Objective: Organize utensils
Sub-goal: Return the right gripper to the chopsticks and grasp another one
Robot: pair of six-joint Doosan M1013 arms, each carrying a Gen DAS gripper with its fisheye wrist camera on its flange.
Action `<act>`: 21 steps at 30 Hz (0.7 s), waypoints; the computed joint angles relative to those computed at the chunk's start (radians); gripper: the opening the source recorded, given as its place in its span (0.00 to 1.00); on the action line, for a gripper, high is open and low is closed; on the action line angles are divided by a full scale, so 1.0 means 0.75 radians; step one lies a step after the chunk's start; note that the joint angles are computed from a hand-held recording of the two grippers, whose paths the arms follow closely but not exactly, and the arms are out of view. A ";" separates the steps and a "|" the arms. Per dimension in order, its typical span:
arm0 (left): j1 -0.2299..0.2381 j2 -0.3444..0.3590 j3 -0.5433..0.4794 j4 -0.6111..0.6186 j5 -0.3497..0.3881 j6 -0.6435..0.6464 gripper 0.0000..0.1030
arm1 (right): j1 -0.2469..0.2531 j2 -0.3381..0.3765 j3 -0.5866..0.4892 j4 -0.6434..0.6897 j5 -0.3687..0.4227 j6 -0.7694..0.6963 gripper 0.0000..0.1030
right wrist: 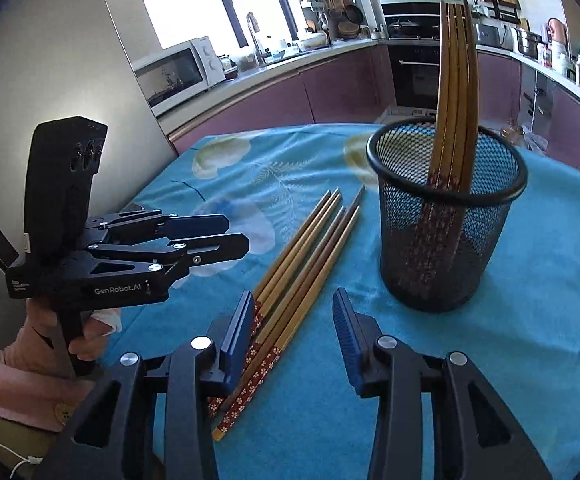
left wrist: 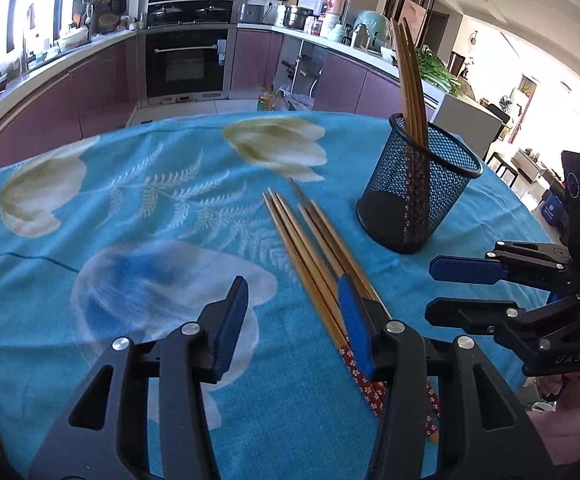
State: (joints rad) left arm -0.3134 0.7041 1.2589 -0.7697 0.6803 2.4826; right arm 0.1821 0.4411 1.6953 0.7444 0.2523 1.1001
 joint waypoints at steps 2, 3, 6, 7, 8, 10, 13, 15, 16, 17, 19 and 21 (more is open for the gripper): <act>-0.003 0.008 -0.004 0.027 0.013 -0.025 0.45 | 0.007 0.012 -0.008 -0.107 -0.004 0.118 0.38; -0.005 0.010 -0.004 0.044 0.012 -0.041 0.45 | 0.006 0.015 -0.009 -0.106 -0.002 0.128 0.38; -0.014 0.020 -0.017 0.097 0.025 -0.084 0.45 | 0.012 0.026 -0.012 -0.208 -0.005 0.262 0.38; -0.018 0.023 -0.021 0.114 0.020 -0.095 0.45 | 0.009 0.026 -0.013 -0.214 0.001 0.275 0.38; -0.020 0.024 -0.023 0.126 0.022 -0.100 0.45 | 0.009 0.029 -0.018 -0.230 0.006 0.298 0.38; -0.027 0.028 -0.029 0.162 0.022 -0.128 0.45 | 0.011 0.036 -0.025 -0.295 0.010 0.363 0.37; -0.034 0.038 -0.044 0.201 0.025 -0.154 0.45 | 0.015 0.041 -0.034 -0.392 0.013 0.448 0.37; -0.040 0.036 -0.040 0.220 0.005 -0.160 0.45 | 0.021 0.048 -0.043 -0.464 0.013 0.505 0.36; -0.044 0.035 -0.039 0.234 -0.006 -0.167 0.45 | 0.023 0.048 -0.044 -0.485 0.014 0.520 0.36; -0.047 0.035 -0.037 0.243 -0.017 -0.170 0.45 | 0.023 0.049 -0.045 -0.489 0.016 0.520 0.36; -0.052 0.036 -0.039 0.266 -0.034 -0.185 0.45 | 0.027 0.051 -0.049 -0.548 0.020 0.566 0.36; -0.054 0.037 -0.043 0.278 -0.035 -0.196 0.45 | 0.031 0.051 -0.053 -0.608 0.025 0.615 0.35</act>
State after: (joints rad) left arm -0.3538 0.7322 1.2269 -0.5611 0.6540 2.3357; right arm 0.2054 0.4797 1.6556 0.2887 0.2710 1.5613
